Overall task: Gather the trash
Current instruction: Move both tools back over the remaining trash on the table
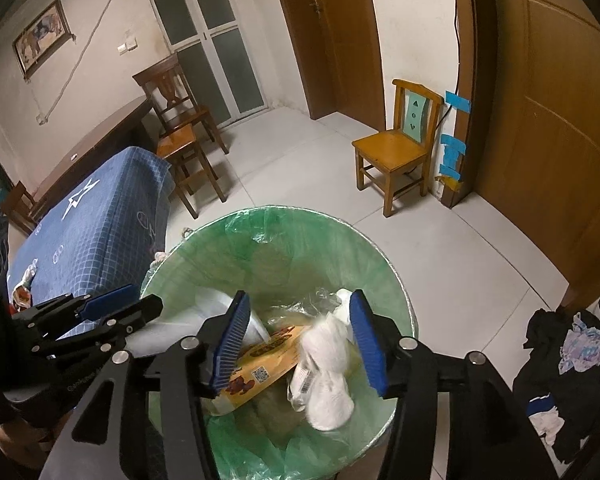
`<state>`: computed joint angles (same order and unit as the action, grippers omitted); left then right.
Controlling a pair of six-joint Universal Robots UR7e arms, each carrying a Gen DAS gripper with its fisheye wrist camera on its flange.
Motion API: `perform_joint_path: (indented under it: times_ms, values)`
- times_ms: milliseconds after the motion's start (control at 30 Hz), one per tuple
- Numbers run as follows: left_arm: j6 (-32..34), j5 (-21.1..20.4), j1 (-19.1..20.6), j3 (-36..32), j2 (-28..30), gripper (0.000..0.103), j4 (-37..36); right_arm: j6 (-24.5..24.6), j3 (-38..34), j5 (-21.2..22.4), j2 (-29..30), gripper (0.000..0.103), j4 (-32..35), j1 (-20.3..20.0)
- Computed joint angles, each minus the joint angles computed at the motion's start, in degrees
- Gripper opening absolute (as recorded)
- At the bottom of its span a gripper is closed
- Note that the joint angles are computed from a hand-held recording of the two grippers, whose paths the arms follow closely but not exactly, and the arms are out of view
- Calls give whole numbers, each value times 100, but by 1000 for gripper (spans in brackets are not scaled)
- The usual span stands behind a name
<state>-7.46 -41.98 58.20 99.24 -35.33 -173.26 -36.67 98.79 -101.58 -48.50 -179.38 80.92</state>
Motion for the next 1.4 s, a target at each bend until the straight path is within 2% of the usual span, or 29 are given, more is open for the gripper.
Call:
perform_joint_path:
  times_ms: [100,300,400,567,667,800,933,1067,1167,1267,1333,1400]
  values:
    - [22,9,-3,13,15,47,-15,35,71,38,-12,57,-95,-7]
    - [-10,15,-32,185,-89,47,-81,37,218,83,-75,57,-237,-10]
    - [-14,68,-74,423,-254,47,-207,-85,474,140,-148,57,-577,28]
    - [67,279,-247,1195,-808,47,-654,-568,1266,605,-348,62,-1547,152]
    - [69,424,-364,1774,-1276,47,-922,-791,1700,888,-371,64,-1885,303]
    - [-117,653,-461,2590,-2060,47,-1072,-842,2042,1198,-278,66,-1974,547]
    - [-375,1013,-550,3489,-3248,52,-1001,-824,2213,1368,-40,69,-1926,882]
    - [-697,1556,-450,4115,-4568,54,-342,-771,2220,1403,268,69,-1719,1255]
    - [-1094,2051,-126,4340,-5832,54,872,-725,2158,1330,525,69,-1631,1515]
    - [-1155,2398,343,4287,-6789,54,1755,-633,2009,1234,786,69,-1498,1771]
    - [-1063,2384,820,4043,-7122,54,2078,-537,1869,1197,934,69,-1354,1922]
    - [-921,2272,1143,3844,-7215,54,2238,-484,1693,1160,1110,69,-1226,2066]
